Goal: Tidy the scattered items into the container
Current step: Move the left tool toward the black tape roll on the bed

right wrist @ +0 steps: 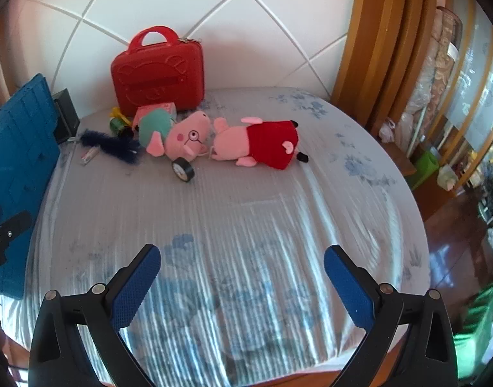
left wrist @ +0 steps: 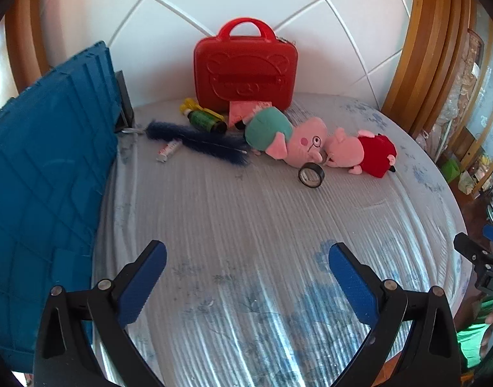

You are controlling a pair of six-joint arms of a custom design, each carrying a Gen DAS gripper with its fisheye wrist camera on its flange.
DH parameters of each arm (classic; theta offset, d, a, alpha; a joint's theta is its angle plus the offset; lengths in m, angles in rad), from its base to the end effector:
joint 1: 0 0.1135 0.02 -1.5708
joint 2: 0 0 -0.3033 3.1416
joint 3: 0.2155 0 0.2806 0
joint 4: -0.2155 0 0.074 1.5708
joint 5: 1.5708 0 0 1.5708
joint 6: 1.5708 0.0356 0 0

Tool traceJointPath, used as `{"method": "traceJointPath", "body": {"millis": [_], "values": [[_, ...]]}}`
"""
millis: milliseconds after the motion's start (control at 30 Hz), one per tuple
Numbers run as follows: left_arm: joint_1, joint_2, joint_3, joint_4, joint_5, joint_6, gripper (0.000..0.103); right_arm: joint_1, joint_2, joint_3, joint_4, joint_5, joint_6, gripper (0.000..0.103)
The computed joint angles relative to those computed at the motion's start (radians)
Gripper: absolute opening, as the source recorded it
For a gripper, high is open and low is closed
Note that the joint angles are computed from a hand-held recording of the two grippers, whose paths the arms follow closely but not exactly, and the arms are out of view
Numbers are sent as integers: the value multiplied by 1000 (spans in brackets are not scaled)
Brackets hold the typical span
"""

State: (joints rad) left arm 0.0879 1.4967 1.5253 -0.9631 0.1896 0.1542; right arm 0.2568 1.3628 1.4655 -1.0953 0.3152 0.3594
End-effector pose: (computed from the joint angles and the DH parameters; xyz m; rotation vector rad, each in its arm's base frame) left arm 0.3339 0.0227 0.3961 0.1602 2.4813 -0.1358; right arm 0.2764 0.0612 0.4077 0.2458 2.4862 -0.1528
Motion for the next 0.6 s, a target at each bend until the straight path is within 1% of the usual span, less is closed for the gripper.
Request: {"method": "traceJointPath", "body": {"millis": [133,200,300,400,500,567,600], "values": [[-80,72,9,42,-60,-107,102,-119,63,10,45,-87,-113,103],[-127,116,26,54,-89,-171,102,-180,105,20,81,-150,-193,103],[-203,185,57,71,-147,-271,102,-266,197,59,114,-232,-306,103],[-277,271,104,88,-212,-334,102,-339,283,92,155,-294,-392,103],[-330,374,188,90,-246,-391,98,-388,369,122,178,-337,-467,103],[-352,450,264,85,-252,-415,90,-410,427,145,183,-359,-500,103],[-363,497,314,78,-258,-419,89,-419,452,156,184,-366,-511,103]]}}
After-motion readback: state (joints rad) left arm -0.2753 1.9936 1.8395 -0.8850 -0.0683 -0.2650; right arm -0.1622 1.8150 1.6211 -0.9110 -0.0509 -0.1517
